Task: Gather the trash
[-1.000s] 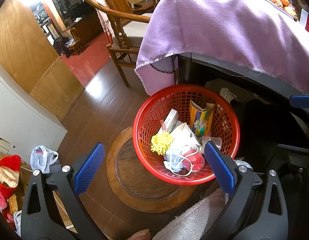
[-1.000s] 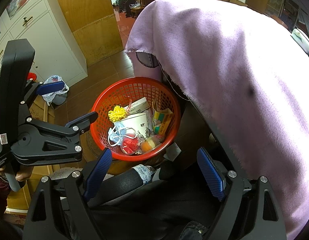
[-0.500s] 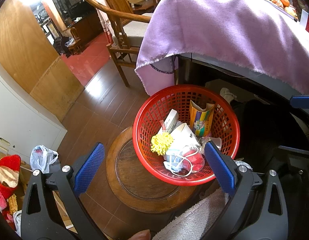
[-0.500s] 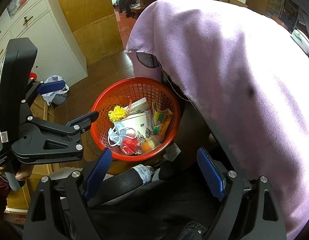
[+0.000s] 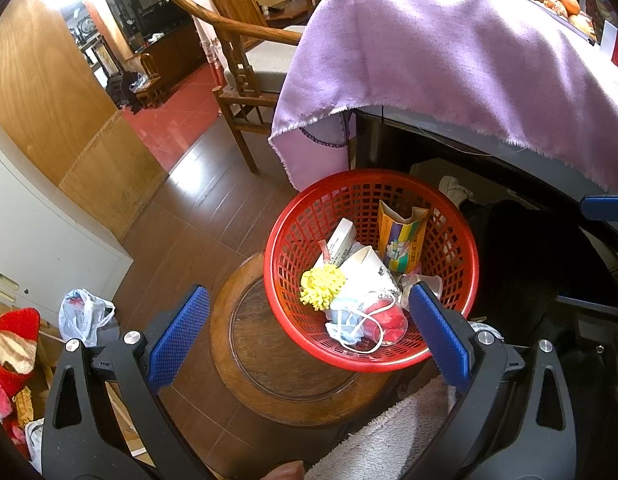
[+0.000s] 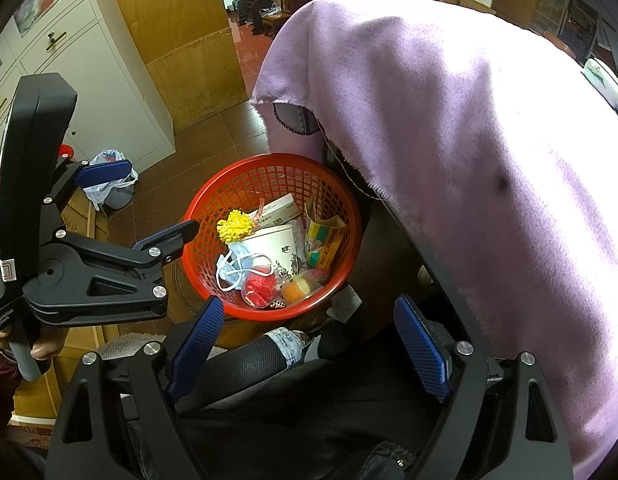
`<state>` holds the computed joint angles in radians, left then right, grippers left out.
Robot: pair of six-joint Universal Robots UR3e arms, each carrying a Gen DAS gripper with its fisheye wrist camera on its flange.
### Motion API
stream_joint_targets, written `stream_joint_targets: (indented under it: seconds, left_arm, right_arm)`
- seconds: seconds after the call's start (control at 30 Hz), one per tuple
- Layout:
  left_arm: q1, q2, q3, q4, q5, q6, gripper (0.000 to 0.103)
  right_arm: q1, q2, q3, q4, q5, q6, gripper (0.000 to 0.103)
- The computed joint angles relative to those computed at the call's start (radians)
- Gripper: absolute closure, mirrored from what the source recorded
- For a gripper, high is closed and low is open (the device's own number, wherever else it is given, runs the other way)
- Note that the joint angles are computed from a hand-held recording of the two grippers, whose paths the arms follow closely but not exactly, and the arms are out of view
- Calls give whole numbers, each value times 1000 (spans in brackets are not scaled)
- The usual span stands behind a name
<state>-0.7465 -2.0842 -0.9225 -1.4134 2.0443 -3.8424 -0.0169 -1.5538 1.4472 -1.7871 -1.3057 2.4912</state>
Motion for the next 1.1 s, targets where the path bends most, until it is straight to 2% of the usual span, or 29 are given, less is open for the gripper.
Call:
stream_joint_targets:
  seconds: [0.63, 1.1]
  left_arm:
    - [3, -1, -9, 12, -14, -5, 7]
    - [1, 18, -54, 68, -26, 8, 7]
  right_arm:
    - [3, 1, 2, -4, -2, 4, 18]
    - [6, 2, 1, -5, -3, 7, 18]
